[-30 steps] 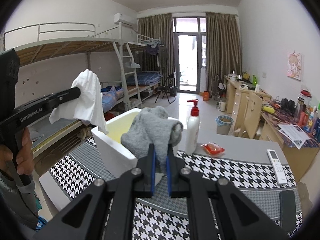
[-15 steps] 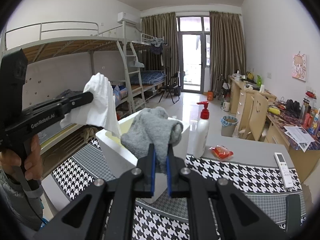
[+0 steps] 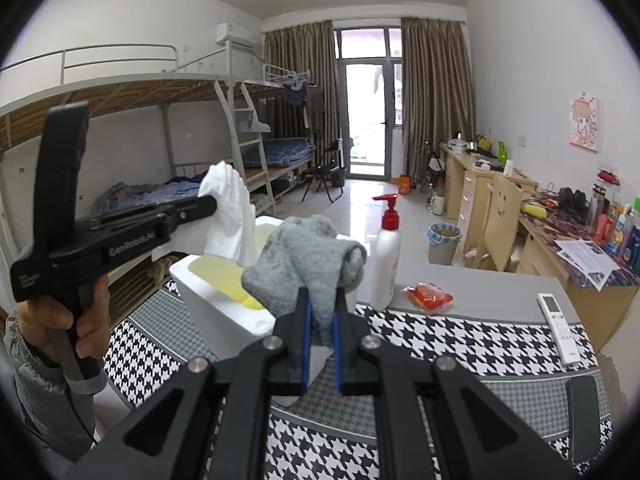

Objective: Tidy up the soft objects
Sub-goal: 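Open the left tool to drop the white cloth into the foam box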

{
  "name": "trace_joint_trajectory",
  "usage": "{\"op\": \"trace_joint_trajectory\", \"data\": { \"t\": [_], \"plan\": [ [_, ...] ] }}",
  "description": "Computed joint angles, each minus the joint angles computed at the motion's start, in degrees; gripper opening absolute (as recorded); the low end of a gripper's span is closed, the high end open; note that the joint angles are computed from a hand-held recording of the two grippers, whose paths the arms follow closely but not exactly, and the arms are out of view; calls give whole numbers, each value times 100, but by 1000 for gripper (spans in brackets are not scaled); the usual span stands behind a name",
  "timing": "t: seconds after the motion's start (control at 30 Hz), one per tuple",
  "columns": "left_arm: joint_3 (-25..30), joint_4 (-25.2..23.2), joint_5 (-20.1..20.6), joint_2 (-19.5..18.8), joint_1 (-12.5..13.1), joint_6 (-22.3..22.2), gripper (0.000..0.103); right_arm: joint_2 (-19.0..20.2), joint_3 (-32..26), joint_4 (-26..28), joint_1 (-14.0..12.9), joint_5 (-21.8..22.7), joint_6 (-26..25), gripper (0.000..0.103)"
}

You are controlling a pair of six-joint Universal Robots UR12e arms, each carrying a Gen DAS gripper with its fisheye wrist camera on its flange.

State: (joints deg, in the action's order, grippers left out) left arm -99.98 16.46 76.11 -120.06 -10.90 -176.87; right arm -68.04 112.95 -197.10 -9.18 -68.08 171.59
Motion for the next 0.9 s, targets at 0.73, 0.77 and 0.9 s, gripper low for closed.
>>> {"op": "trace_joint_trajectory", "data": {
  "t": [0.73,0.77,0.9],
  "plan": [
    [495,-1161,224,-269,-74,125,51,25,47,23,-91,-123,193,12],
    [482,-1100,243,-274,-73,103,76,18,51,18,-82,-140,212,12],
    [398,-702,466,-292,-117,53,98,30,51,34,-102,-127,237,12]
  ]
}}
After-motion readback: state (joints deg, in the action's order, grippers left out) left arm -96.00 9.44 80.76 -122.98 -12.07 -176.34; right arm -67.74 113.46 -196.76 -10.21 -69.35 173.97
